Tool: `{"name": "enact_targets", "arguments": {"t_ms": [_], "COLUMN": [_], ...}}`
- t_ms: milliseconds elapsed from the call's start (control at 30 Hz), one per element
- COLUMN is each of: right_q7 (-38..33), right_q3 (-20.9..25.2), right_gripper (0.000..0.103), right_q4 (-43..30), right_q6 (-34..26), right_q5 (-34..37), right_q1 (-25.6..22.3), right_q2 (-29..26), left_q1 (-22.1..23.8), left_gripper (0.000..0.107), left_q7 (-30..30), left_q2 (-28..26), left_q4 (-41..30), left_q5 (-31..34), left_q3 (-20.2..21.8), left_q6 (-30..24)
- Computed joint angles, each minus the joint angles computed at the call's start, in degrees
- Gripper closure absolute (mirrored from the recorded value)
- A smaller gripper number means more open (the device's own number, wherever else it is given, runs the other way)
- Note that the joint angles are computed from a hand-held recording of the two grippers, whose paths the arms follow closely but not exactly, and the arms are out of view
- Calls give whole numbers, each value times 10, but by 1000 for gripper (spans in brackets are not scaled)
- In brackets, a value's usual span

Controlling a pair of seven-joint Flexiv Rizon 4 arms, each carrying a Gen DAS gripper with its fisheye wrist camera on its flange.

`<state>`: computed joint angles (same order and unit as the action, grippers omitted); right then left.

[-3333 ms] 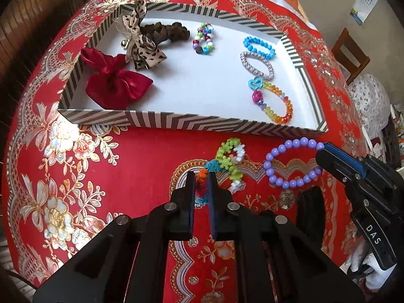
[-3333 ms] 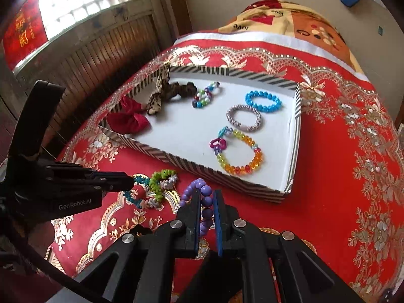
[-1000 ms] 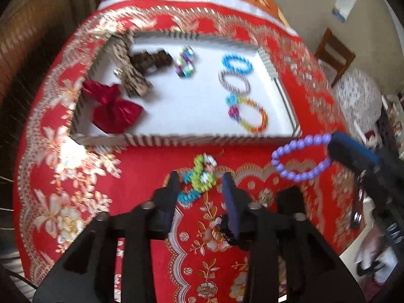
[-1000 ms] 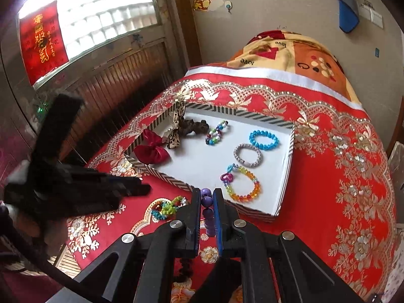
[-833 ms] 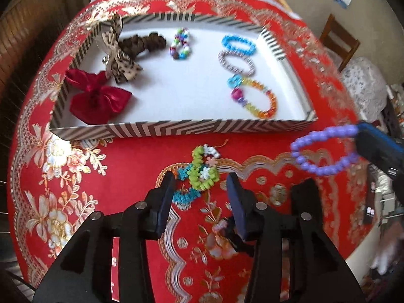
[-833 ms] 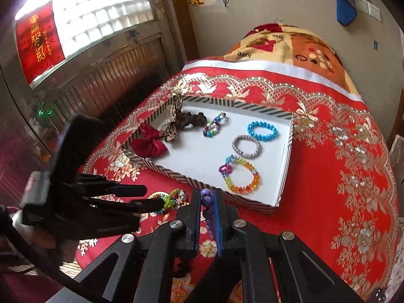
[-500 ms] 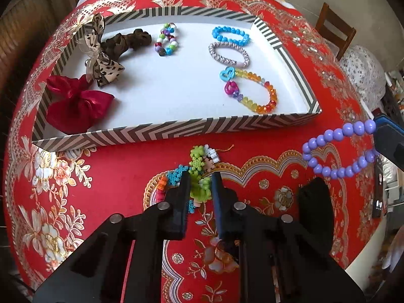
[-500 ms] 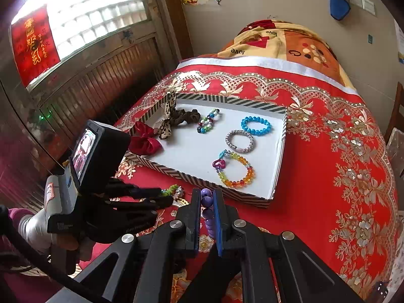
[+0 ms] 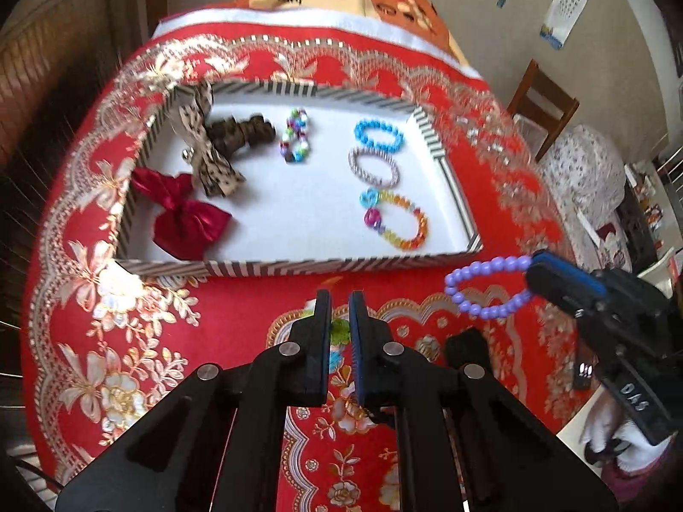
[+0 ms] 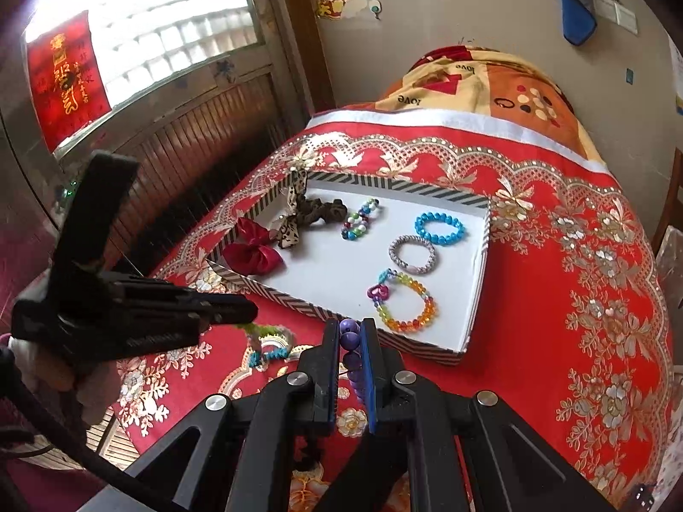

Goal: Organize jewelry
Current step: 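Lower both bracelets into the tray and open both tools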

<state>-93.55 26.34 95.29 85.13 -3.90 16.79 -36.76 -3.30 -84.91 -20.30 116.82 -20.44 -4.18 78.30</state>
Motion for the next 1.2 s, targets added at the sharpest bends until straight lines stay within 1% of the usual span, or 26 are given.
{"name": "enact_targets", "arguments": {"t_ms": [167, 367, 567, 700, 967, 1200], "right_q7": [-9, -17, -23, -25, -26, -33], "right_q3": [8, 8, 0, -8, -23, -29], "right_gripper": [94, 94, 94, 94, 94, 94], "right_q4": [-10, -30, -68, -97, -158, -204], "right_q6": [0, -8, -27, -43, -78, -111], "right_q5": [-1, -2, -1, 2, 14, 29], "right_q1": [-3, 2, 16, 26, 48, 63], "right_q2": [-2, -7, -19, -31, -63, -88], "left_q1": [-5, -14, -9, -2, 4, 11], "left_gripper": [100, 100, 100, 100, 100, 100], "left_q7": [-10, -37, -46, -42, -35, -26], "left_q2": [21, 18, 3, -9, -43, -65], "left_q4": [3, -23, -55, -77, -124, -147], "left_q5": [13, 41, 55, 57, 63, 60], "left_q3": [12, 31, 35, 32, 34, 32], "left_q6": [7, 7, 3, -2, -27, -45]}}
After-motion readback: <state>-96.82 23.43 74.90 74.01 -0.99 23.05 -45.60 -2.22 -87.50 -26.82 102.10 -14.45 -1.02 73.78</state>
